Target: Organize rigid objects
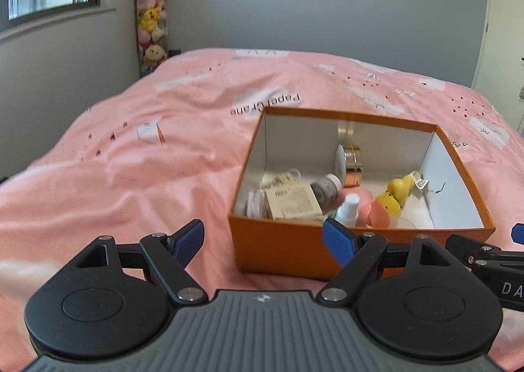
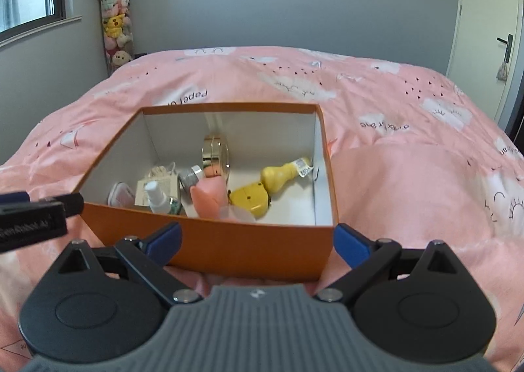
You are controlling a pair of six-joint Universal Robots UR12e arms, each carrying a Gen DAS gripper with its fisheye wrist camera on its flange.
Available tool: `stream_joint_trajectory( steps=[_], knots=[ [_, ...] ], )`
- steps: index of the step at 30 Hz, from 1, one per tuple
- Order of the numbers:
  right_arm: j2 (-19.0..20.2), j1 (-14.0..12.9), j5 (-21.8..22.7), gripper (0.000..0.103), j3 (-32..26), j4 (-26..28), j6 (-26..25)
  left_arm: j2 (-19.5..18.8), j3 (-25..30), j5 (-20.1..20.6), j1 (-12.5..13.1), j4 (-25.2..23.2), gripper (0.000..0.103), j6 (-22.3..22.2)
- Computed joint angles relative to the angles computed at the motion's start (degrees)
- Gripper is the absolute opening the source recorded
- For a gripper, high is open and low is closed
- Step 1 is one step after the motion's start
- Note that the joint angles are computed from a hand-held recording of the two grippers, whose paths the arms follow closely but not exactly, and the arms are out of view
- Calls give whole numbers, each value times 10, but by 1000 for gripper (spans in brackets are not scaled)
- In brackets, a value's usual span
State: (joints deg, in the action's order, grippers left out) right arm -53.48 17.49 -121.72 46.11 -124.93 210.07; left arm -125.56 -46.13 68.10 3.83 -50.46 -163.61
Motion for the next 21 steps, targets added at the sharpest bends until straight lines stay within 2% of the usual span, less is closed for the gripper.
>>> stream_joint_trajectory(
  steps=[4, 21],
  knots=[
    [2, 0, -4, 97, -2, 5, -1, 2, -9, 12, -5, 8, 96, 24],
    [-1, -2, 2, 97, 1, 14, 19, 6, -10, 6, -5, -13, 96, 38]
  ],
)
